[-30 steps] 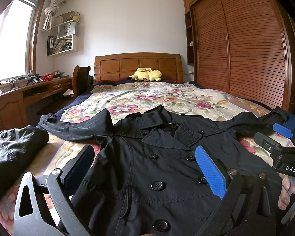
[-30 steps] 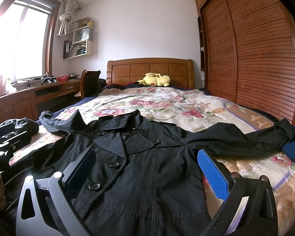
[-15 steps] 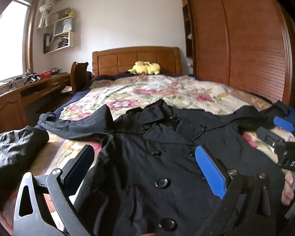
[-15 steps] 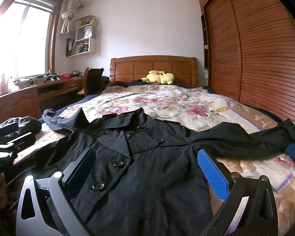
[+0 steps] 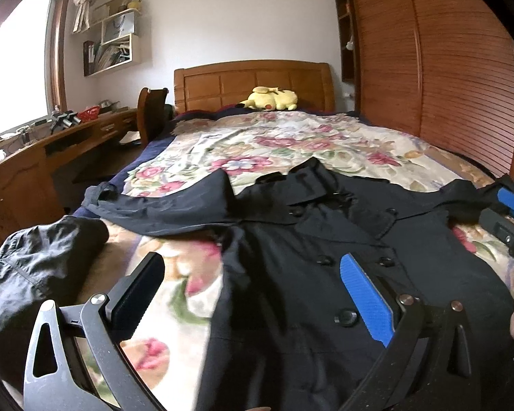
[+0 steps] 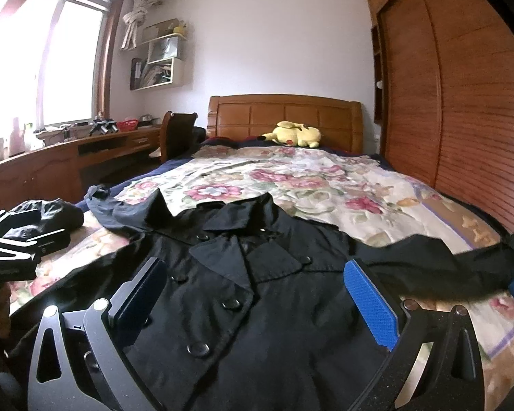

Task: Fold large clothes
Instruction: 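Grasp the coat sleeve nearest the left gripper and lift it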

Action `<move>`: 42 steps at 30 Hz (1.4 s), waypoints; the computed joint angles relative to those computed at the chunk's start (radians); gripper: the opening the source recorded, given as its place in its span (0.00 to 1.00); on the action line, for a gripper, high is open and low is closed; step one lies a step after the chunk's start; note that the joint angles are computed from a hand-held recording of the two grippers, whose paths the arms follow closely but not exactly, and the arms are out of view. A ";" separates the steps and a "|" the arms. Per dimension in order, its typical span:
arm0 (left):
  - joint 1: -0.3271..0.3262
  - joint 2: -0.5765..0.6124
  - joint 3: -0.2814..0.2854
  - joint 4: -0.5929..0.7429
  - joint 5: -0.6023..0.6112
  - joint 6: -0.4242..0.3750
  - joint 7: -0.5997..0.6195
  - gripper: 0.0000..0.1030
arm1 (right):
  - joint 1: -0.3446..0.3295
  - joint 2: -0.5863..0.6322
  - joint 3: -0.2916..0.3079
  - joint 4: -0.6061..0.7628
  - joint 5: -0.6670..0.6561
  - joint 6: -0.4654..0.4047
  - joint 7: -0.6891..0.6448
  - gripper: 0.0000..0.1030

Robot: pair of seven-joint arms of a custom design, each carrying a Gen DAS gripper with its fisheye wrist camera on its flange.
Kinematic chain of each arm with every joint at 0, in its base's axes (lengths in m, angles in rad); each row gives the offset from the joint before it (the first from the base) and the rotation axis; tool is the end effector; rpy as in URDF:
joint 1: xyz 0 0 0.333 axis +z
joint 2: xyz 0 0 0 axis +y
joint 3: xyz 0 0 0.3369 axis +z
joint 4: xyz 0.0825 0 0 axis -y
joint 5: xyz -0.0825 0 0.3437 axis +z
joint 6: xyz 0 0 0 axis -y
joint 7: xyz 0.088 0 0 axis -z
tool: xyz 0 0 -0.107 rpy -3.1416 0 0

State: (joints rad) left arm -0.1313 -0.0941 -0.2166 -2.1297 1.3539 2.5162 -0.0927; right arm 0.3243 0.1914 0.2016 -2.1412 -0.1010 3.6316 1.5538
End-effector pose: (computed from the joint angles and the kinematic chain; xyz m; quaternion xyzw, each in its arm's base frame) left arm 0.4843 -0.1885 0.5342 -0.6946 0.5005 -0.2818 0.4332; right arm 0.4967 0.2922 0.5286 -0.7098 0.3584 -0.3019 0.5259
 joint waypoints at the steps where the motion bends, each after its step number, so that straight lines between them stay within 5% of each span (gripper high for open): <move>1: 0.005 -0.006 0.007 -0.006 -0.005 0.008 0.008 1.00 | 0.002 0.005 0.001 0.012 -0.004 -0.006 -0.003 1.00; 16: 0.106 -0.015 0.064 -0.026 -0.082 0.089 0.155 1.00 | 0.002 0.127 0.072 0.217 -0.020 -0.096 -0.074 0.99; 26: 0.162 0.086 0.114 0.036 -0.175 0.173 0.262 0.93 | -0.119 0.253 0.236 0.379 -0.067 -0.229 -0.134 0.99; 34: 0.193 0.205 0.167 0.120 -0.337 0.214 0.368 0.85 | -0.136 0.332 0.306 0.535 0.010 -0.378 -0.249 0.99; 42: 0.199 0.322 0.213 0.243 -0.483 0.157 0.479 0.83 | -0.106 0.342 0.294 0.572 0.110 -0.419 -0.329 0.99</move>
State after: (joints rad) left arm 0.0681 0.2276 -0.0031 -1.8865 0.8707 2.6736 0.3867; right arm 0.2184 0.5333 0.4952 -1.5697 0.0089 3.2124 1.2251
